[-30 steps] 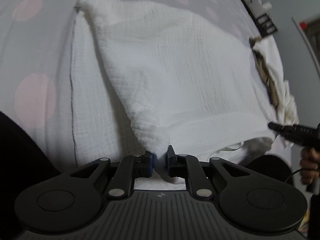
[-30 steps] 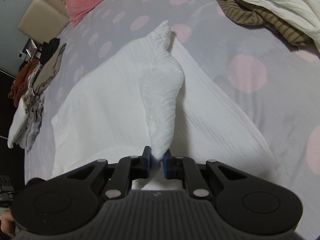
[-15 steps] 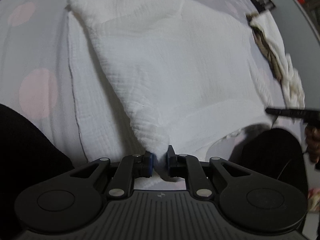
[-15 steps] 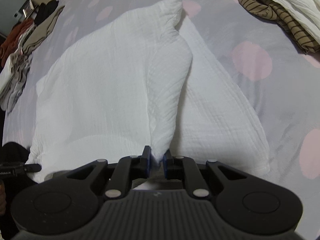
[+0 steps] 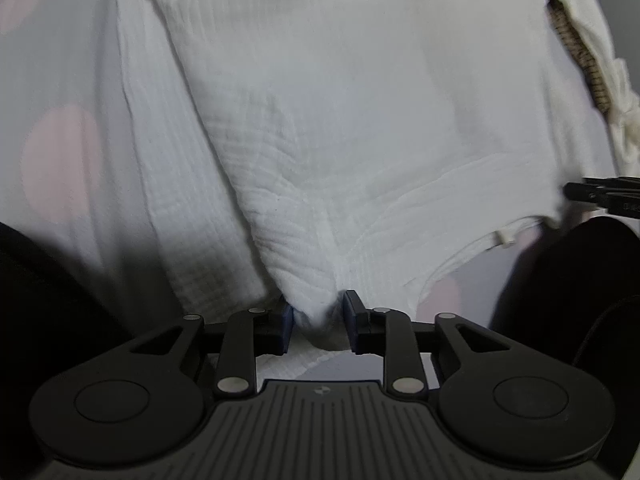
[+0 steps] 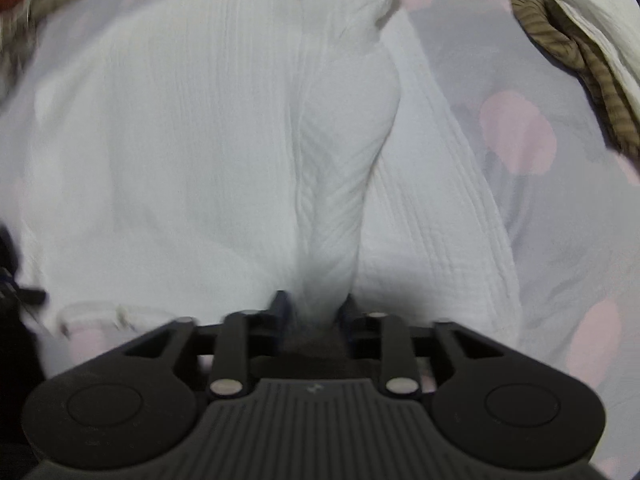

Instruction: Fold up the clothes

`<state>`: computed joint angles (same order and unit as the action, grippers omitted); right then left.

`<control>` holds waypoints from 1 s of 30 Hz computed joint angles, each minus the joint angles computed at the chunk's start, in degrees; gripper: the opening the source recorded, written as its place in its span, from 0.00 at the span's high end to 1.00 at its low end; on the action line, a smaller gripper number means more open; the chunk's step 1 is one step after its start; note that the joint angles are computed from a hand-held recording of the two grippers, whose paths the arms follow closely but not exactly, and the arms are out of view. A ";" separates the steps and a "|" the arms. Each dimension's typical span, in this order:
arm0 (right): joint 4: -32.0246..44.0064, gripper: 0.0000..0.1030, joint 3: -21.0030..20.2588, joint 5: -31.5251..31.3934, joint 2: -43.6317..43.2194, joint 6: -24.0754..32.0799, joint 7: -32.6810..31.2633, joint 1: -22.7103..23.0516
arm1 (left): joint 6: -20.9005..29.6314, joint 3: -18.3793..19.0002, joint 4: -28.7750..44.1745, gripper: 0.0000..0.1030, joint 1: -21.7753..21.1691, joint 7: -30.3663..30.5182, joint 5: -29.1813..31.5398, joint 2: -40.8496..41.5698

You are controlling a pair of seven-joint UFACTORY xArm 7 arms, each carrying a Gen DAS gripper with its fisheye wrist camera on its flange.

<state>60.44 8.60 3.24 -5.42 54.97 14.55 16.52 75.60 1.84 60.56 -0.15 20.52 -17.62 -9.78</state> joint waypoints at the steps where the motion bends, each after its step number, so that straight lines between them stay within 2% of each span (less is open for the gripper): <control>1: -0.07 0.58 0.00 -0.36 -0.30 -0.10 -0.24 -0.01 | 0.12 0.20 0.30 0.75 0.14 0.52 0.12 -0.50; 4: -2.02 0.58 -0.91 1.61 -2.64 -3.34 0.26 -0.79 | -0.23 2.15 1.69 0.75 0.62 2.49 -1.49 -1.30; 6: -3.69 0.56 -1.23 1.22 -4.09 -7.59 1.74 -1.65 | -6.48 2.35 1.57 0.71 1.97 3.26 -3.37 -1.76; 7: -4.30 0.55 -1.30 0.66 -4.51 -9.70 2.73 -2.14 | -9.83 2.66 1.55 0.64 2.30 3.67 -4.40 -1.83; 9: -4.14 0.54 -0.96 -2.49 -3.86 -13.29 6.14 -3.37 | -18.62 2.77 1.59 0.56 2.97 1.71 -6.27 -0.54; 11: -3.26 0.49 -0.60 -6.39 -2.23 -17.48 10.34 -4.47 | -25.43 3.60 2.01 0.56 3.13 1.64 -11.82 1.74; 12: -3.04 0.46 -0.62 -7.47 -1.34 -20.35 12.09 -4.75 | -27.74 3.93 2.41 0.56 3.23 1.76 -14.93 3.20; 14: -2.32 0.46 -0.93 -9.06 0.88 -26.07 14.99 -5.20 | -31.32 4.12 3.39 0.56 3.71 2.10 -20.95 6.15; 16: -0.86 0.46 -1.84 -6.61 4.29 -31.51 13.81 -5.13 | -32.87 3.52 5.06 0.57 4.50 0.93 -23.93 9.43; 18: 1.65 0.46 -2.34 -4.84 8.30 -35.00 12.52 -5.05 | -33.56 2.57 6.31 0.57 5.33 -0.33 -24.16 11.79; 20: 5.16 0.46 -3.05 -7.55 12.00 -34.97 15.75 -4.27 | -33.98 1.43 7.27 0.57 5.83 -0.33 -23.75 13.67; 22: 7.99 0.46 -3.45 -6.32 15.41 -34.60 16.37 -4.28 | -34.04 0.45 7.85 0.57 6.19 -0.09 -22.86 15.02; 25: 9.60 0.47 -2.11 0.49 18.50 -36.24 14.00 -5.95 | -34.77 -0.33 7.73 0.58 6.40 -1.83 -19.74 16.19; 26: 9.98 0.49 -1.49 2.62 19.15 -36.43 12.59 -6.53 | -34.60 -0.55 7.90 0.58 6.73 -1.74 -20.22 16.48; 27: 10.40 0.57 -1.07 4.15 19.70 -36.32 11.36 -6.89 | -34.39 -0.74 8.10 0.61 7.04 -1.62 -20.77 16.77; 28: 10.86 0.63 -0.90 4.96 20.11 -35.91 10.36 -6.97 | -33.33 -0.93 8.76 0.89 7.37 -0.76 -20.88 17.24; 29: 11.00 0.82 -0.68 5.91 20.32 -35.74 9.27 -7.15 | -32.20 -1.11 9.47 0.96 7.67 0.12 -20.92 17.72; 30: 10.78 0.88 -0.40 7.06 20.27 -35.87 8.05 -7.47 | -31.07 -1.27 10.19 0.97 7.96 0.99 -20.94 18.21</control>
<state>71.22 8.20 10.30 14.85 19.10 22.60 9.05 44.53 0.57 70.74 7.81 21.51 -38.56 8.43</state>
